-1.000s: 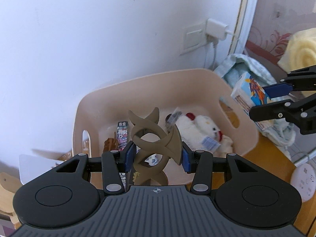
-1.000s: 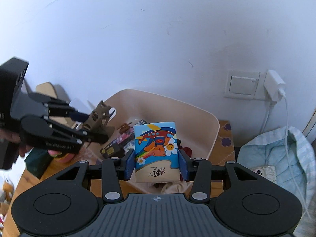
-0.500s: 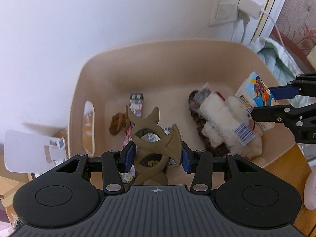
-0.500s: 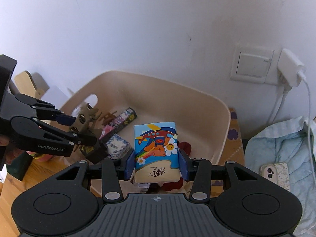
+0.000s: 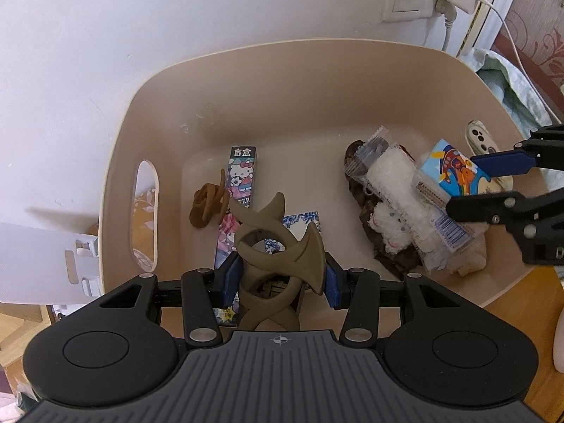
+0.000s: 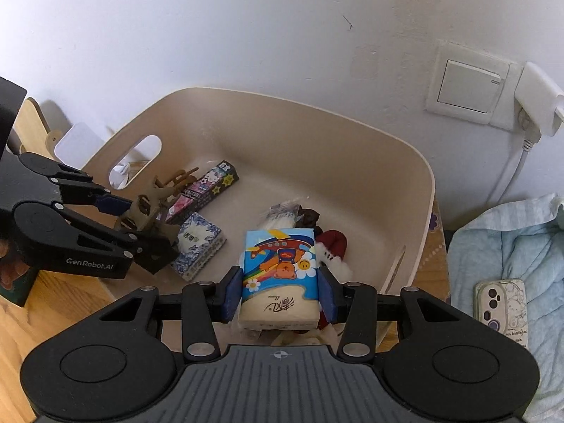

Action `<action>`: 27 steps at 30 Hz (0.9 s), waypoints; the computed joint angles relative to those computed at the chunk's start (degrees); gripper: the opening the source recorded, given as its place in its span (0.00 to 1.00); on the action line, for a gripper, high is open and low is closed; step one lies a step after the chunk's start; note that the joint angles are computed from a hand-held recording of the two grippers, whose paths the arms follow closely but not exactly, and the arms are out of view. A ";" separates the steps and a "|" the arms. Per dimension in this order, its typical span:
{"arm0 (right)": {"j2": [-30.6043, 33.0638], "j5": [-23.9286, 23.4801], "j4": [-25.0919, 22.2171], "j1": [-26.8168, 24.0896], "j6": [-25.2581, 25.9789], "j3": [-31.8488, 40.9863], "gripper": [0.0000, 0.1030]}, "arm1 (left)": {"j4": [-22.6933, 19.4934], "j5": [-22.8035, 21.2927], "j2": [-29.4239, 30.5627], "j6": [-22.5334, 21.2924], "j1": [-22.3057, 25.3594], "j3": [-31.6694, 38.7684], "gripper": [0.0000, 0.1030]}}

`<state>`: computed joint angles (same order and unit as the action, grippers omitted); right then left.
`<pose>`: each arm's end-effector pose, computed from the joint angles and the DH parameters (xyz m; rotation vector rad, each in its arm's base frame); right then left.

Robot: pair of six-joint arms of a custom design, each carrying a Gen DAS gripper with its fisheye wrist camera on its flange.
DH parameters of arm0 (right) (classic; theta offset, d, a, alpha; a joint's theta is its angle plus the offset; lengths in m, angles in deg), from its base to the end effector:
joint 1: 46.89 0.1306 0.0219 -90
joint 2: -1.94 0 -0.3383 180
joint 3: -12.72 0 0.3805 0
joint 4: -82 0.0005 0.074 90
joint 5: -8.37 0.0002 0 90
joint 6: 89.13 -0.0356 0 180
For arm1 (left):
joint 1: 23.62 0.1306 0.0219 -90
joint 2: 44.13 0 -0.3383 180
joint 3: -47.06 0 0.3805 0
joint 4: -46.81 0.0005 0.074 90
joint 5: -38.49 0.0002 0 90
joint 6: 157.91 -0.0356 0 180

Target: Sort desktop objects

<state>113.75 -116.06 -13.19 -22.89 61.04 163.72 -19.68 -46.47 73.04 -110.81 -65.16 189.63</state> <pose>0.4489 0.2214 0.5993 -1.7494 1.6032 0.4716 0.4485 -0.4022 0.5227 1.5698 1.6620 -0.0883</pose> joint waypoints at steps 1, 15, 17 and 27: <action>-0.41 0.14 0.71 0.06 -0.33 -0.63 0.56 | 0.45 -0.01 -0.31 0.13 0.03 -0.48 0.47; -4.85 -3.00 3.37 -0.90 -0.13 -5.57 0.97 | 1.44 3.57 -1.62 7.05 1.64 -0.85 0.72; -5.24 -3.16 3.60 -0.96 -0.29 -5.98 0.98 | 1.61 3.30 -2.06 6.84 1.73 -1.49 0.72; -5.75 -4.14 2.74 -2.31 -5.13 -5.40 1.00 | 6.26 3.33 -8.15 7.77 2.85 -9.04 0.72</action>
